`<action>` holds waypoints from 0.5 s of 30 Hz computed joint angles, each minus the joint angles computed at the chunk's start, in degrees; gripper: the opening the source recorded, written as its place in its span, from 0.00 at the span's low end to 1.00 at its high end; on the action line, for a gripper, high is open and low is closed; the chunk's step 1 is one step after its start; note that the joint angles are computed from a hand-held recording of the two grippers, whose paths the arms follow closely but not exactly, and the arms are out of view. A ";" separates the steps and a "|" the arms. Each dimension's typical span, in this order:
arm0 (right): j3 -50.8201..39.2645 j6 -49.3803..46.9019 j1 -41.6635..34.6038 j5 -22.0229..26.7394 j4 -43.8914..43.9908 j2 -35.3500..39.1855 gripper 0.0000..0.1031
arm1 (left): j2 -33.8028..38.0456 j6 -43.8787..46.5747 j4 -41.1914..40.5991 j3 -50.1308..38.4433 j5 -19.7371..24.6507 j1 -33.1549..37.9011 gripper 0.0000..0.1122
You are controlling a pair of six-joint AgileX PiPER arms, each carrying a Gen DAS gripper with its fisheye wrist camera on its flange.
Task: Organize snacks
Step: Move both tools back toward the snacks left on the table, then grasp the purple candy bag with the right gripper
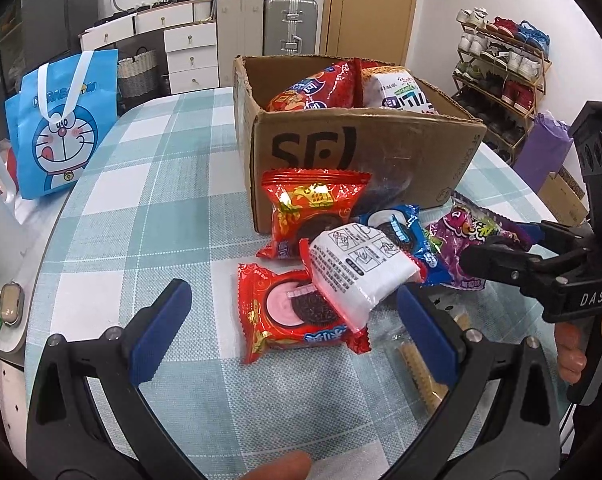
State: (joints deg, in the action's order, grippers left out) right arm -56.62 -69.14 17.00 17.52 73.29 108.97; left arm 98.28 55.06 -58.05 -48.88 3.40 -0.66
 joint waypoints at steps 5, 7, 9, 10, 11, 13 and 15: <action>-0.77 0.69 -0.38 0.87 -0.05 1.21 0.83 | 0.29 -1.39 1.24 0.17 -0.71 -0.50 0.91; -1.03 0.76 -0.81 1.59 0.41 1.65 0.78 | 0.48 -1.51 1.24 0.03 -0.61 -0.47 0.91; -2.01 2.31 -1.64 3.50 -0.67 2.65 0.72 | 0.58 0.58 -0.81 0.08 -0.62 -0.39 0.91; -2.16 2.30 -1.85 3.87 -0.57 2.83 0.71 | 0.65 0.38 -0.60 0.05 -0.70 -0.43 0.91; -2.15 1.66 -1.97 3.99 -0.01 2.87 0.71 | 0.62 0.39 -0.60 0.04 -0.64 -0.41 0.91; -2.34 1.20 -2.32 4.92 0.63 3.20 0.68 | 0.68 0.64 -0.87 -0.03 -0.59 -0.40 0.91; -2.09 -0.11 -2.42 4.90 2.03 3.20 0.67 | 0.66 1.12 -1.32 0.01 -0.62 -0.42 0.91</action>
